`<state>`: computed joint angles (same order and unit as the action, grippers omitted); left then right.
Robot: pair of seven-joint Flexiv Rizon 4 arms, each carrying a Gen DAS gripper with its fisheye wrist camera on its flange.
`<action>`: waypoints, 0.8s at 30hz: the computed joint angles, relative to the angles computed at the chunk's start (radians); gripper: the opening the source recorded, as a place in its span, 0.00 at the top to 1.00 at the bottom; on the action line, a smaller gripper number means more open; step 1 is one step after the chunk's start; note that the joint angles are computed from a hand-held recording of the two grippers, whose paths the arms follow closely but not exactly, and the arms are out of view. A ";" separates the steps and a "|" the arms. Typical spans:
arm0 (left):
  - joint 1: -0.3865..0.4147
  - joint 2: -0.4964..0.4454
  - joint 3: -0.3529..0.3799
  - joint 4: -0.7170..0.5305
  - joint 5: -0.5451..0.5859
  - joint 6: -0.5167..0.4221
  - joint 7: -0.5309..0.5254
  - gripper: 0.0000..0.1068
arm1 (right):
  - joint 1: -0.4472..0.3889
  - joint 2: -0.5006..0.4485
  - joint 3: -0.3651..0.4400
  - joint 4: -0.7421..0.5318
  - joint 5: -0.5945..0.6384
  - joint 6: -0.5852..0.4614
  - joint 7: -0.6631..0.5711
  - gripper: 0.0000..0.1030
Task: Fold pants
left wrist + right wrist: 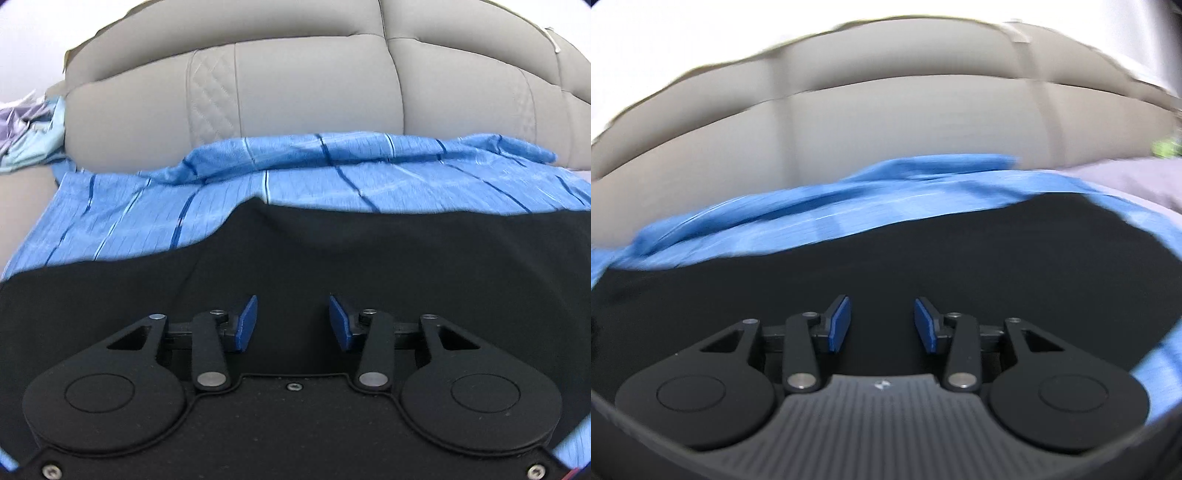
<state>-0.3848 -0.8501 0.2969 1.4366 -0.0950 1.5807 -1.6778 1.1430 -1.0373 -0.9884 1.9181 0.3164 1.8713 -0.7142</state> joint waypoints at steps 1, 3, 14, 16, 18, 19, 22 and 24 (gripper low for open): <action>-0.008 -0.024 0.021 -0.041 -0.006 -0.022 -0.005 0.60 | 0.004 -0.014 -0.022 0.007 0.028 -0.006 0.023 0.43; -0.034 -0.082 0.085 -0.139 -0.013 -0.100 -0.044 0.61 | 0.029 -0.051 -0.077 0.042 0.092 -0.016 0.091 0.42; -0.032 -0.155 0.161 -0.295 0.094 -0.210 -0.217 0.60 | 0.082 -0.111 -0.213 0.221 0.168 -0.201 0.422 0.36; -0.034 -0.152 0.164 -0.297 0.119 -0.216 -0.245 0.60 | 0.046 -0.047 -0.161 0.229 0.150 -0.152 0.421 0.37; -0.034 -0.138 0.159 -0.288 0.144 -0.227 -0.265 0.60 | 0.030 -0.018 -0.140 0.236 0.107 -0.120 0.408 0.35; -0.031 -0.127 0.150 -0.279 0.156 -0.230 -0.271 0.61 | 0.016 -0.006 -0.129 0.234 0.085 -0.106 0.405 0.33; -0.015 -0.072 0.105 -0.207 0.195 -0.203 -0.285 0.61 | -0.045 0.022 -0.105 0.214 0.031 -0.078 0.413 0.31; -0.015 -0.032 0.094 -0.139 0.223 -0.168 -0.301 0.61 | -0.105 0.054 -0.070 0.190 0.011 -0.049 0.406 0.31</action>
